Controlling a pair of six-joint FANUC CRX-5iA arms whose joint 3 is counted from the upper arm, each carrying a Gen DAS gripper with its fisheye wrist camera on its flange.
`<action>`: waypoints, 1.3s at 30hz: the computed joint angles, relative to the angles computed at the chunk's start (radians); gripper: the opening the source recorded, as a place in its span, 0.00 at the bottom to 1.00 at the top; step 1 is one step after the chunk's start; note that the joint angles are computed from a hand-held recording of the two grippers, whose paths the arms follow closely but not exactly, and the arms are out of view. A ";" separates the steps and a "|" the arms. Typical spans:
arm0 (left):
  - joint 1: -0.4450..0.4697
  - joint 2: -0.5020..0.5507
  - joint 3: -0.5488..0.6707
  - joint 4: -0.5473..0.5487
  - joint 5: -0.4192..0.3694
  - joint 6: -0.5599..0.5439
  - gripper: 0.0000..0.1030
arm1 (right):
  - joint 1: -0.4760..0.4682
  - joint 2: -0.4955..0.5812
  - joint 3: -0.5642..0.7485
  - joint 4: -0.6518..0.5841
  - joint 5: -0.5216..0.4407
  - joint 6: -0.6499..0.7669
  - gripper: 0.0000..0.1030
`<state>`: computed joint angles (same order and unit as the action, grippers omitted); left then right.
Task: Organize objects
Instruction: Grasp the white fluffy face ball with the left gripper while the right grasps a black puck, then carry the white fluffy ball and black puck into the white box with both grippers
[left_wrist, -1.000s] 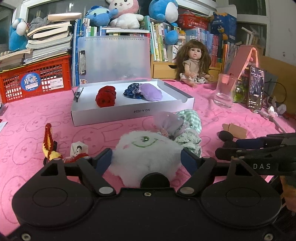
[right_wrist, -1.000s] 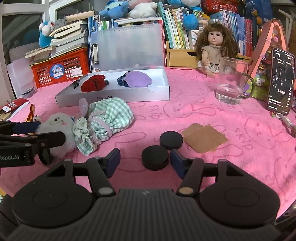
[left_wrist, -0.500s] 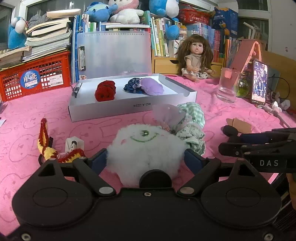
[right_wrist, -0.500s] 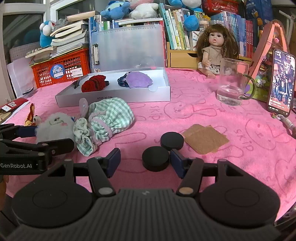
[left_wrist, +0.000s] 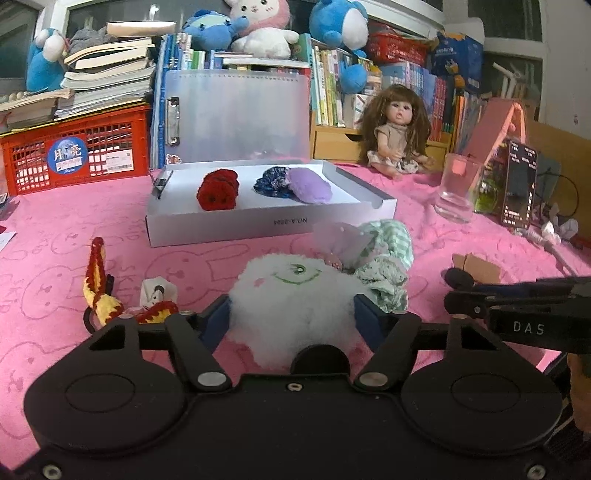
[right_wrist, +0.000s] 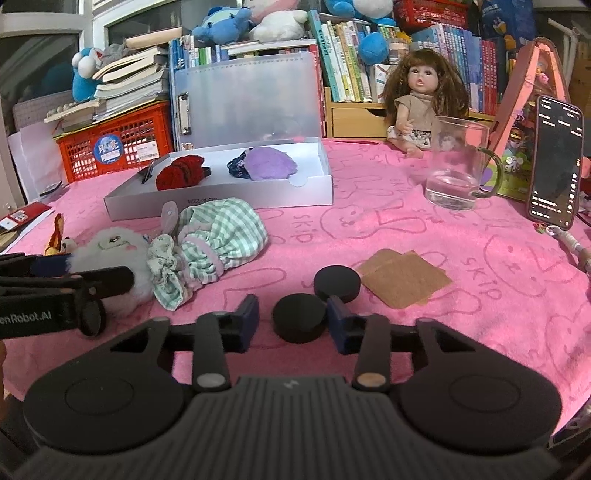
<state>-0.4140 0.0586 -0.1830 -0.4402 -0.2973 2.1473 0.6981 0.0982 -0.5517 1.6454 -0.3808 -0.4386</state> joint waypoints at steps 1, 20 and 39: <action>-0.001 -0.003 0.001 -0.012 -0.002 0.016 0.63 | -0.001 0.000 0.000 0.000 -0.001 -0.005 0.36; -0.016 -0.011 0.021 -0.102 -0.041 0.121 0.66 | -0.014 -0.010 -0.009 0.068 0.007 -0.074 0.36; -0.037 0.063 0.079 -0.083 -0.077 0.072 0.77 | -0.017 -0.004 -0.007 0.059 0.018 -0.066 0.37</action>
<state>-0.4507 0.1213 -0.1040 -0.5228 -0.3744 2.2197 0.6808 0.0938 -0.5582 1.7040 -0.3627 -0.5048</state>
